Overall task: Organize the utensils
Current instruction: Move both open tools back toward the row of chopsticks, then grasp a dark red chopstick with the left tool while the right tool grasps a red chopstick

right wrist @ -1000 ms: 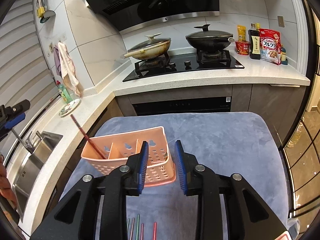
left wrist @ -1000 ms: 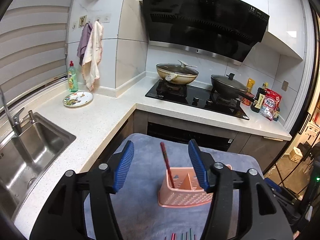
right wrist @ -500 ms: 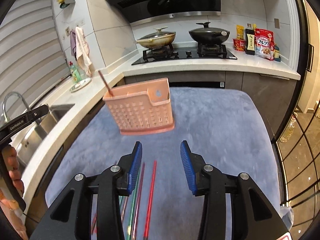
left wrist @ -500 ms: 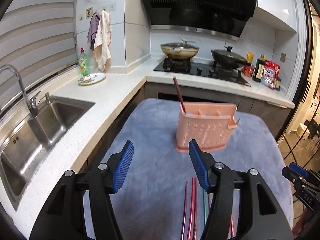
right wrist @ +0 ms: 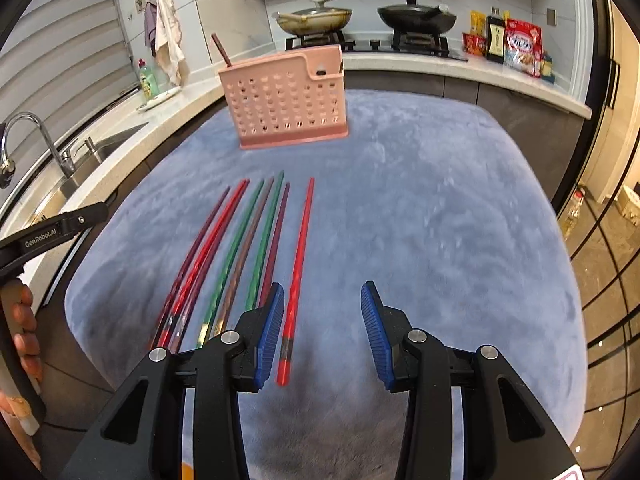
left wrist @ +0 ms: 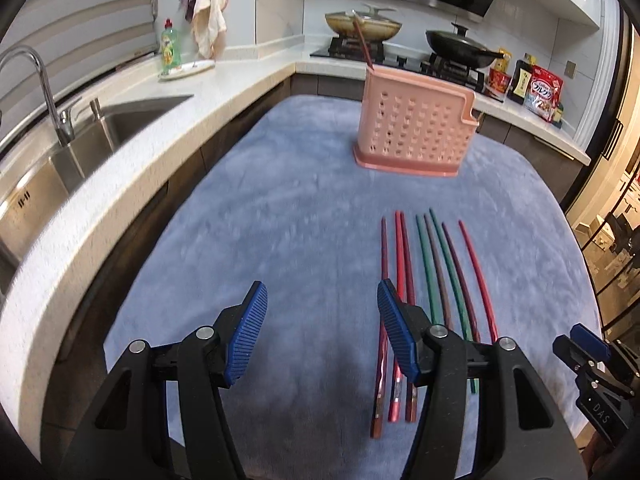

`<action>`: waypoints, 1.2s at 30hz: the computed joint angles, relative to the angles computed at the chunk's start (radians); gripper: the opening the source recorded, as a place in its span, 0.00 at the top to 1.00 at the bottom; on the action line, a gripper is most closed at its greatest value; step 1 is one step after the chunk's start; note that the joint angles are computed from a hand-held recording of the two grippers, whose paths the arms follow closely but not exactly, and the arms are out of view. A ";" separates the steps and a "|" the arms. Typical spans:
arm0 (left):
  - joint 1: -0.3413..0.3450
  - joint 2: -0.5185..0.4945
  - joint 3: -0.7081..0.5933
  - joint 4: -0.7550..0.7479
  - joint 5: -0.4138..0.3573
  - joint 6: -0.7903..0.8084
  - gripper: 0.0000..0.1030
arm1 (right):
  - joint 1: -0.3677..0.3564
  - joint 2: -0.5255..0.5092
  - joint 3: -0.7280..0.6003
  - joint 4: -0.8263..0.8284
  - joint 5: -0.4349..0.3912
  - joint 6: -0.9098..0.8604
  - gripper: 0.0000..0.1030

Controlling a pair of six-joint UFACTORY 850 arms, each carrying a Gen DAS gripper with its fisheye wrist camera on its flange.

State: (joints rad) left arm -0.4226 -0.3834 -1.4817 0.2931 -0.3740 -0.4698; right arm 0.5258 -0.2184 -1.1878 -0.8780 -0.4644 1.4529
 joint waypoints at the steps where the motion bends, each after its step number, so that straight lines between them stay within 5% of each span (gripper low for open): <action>1: -0.002 0.004 0.013 0.006 0.002 -0.007 0.47 | 0.003 -0.004 0.001 0.004 -0.001 -0.001 0.61; 12: -0.007 0.031 0.102 -0.056 0.008 0.049 0.47 | 0.023 -0.051 0.008 0.045 0.021 -0.003 0.61; 36: -0.019 0.052 0.182 -0.193 0.016 0.199 0.47 | 0.028 -0.091 0.000 0.083 0.015 -0.044 0.89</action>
